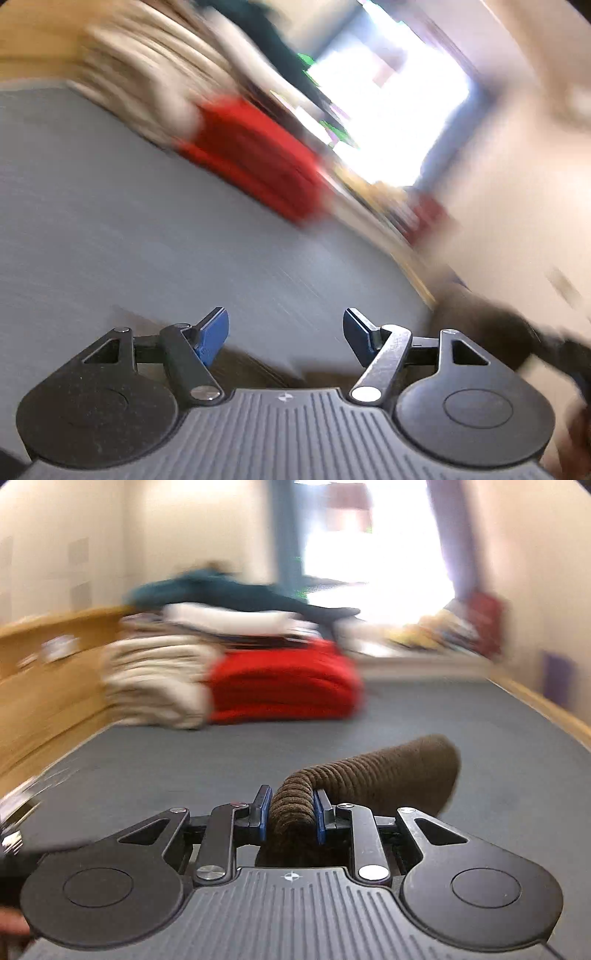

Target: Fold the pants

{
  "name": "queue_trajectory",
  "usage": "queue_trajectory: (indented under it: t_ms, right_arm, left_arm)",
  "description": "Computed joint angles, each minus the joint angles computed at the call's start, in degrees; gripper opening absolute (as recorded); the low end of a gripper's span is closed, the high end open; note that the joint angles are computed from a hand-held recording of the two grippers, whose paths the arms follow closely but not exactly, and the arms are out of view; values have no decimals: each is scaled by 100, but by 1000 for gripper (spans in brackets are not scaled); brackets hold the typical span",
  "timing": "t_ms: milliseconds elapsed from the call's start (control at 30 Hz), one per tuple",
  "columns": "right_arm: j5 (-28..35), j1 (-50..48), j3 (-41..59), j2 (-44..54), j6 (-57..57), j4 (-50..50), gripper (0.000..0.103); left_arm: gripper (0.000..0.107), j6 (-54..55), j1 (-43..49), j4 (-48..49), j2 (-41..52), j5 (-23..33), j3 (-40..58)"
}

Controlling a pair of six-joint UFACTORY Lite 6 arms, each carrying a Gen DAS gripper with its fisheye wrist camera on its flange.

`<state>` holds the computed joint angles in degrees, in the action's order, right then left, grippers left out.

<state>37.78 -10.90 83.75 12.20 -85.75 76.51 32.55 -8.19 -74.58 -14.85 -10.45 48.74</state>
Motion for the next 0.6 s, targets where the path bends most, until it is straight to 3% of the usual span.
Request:
queue_trajectory:
  t_ms: [133, 200, 267, 300, 367, 467, 600]
  right_arm:
    - [-769, 1873, -490, -202, -293, -67, 25]
    - [-816, 2646, -175, 398, 690, -1133, 26]
    - [-400, 3156, 250, 1137, 1716, -2332, 29]
    - [-212, 3336, 422, 1358, 2272, -2932, 28]
    - [-459, 3563, 152, 1284, 2988, -3621, 29]
    - [124, 3059, -98, 774, 2735, -2954, 34]
    - [840, 2029, -188, 96, 2433, -2394, 42]
  left_arm:
    - [74, 1466, 547, -2399, -1092, -1237, -831]
    - [74, 1988, 936, -3186, -1461, -1198, -1066]
    - [74, 2240, 1218, -3497, -1600, -891, -1178]
    - [74, 2235, 1218, -3441, -1561, -828, -1165]
    - [75, 2208, 1249, -3319, -1341, -547, -1074]
    - [76, 2044, 1313, -3028, -1168, -24, -1064]
    - [76, 58, 1074, -964, -442, 321, -910]
